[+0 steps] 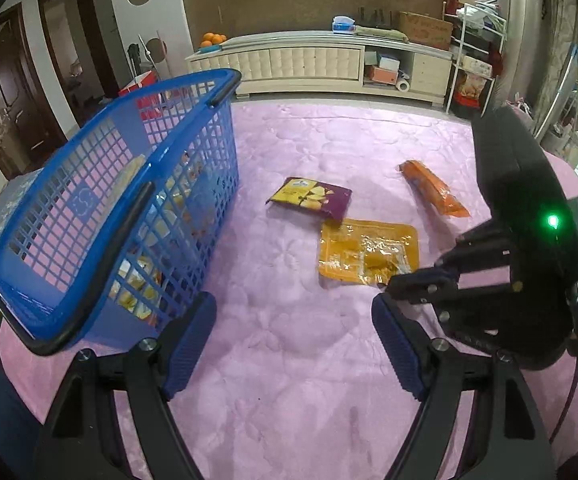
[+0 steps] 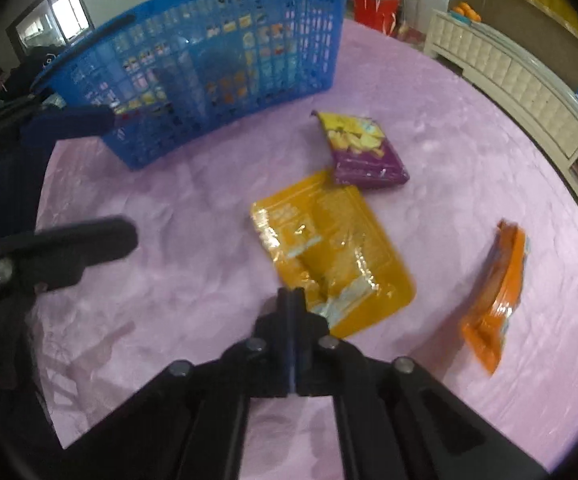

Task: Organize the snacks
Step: 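Reach the right gripper to the orange candy bar and grasp it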

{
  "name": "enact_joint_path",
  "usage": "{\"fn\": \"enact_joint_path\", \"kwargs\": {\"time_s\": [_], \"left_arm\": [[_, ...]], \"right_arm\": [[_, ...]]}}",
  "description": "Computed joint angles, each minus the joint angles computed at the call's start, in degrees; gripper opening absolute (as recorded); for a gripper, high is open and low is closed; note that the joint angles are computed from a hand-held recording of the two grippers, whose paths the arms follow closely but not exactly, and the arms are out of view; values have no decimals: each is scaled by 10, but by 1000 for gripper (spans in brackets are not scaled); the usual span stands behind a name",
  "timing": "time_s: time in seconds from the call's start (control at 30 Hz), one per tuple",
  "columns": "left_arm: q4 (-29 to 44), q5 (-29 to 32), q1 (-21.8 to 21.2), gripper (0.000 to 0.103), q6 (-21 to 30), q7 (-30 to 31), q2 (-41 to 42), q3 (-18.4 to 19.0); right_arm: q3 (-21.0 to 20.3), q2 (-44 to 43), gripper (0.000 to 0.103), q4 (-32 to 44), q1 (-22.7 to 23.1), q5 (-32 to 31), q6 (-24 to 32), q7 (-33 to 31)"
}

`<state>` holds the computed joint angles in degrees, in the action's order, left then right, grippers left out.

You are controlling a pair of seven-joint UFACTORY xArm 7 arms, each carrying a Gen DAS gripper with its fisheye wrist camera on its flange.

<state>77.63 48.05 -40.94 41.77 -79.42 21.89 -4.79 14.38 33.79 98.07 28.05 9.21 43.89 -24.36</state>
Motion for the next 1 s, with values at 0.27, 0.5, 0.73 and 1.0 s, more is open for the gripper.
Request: {"fn": "enact_joint_path", "kwargs": {"time_s": [0.27, 0.5, 0.73, 1.0], "left_arm": [[-37, 9, 9, 78, -32, -20, -29, -5], [-44, -3, 28, 78, -75, 3, -36, -10], [-17, -41, 34, 78, -110, 53, -12, -4], [45, -97, 29, 78, -132, 134, 40, 13]], "right_arm": [[-3, -60, 1, -76, 3, 3, -51, 42], [-25, -90, 2, -94, 28, -48, -72, 127], [-66, -97, 7, -74, 46, -134, -76, 284], [-92, -67, 73, -31, 49, -206, -64, 403]]}}
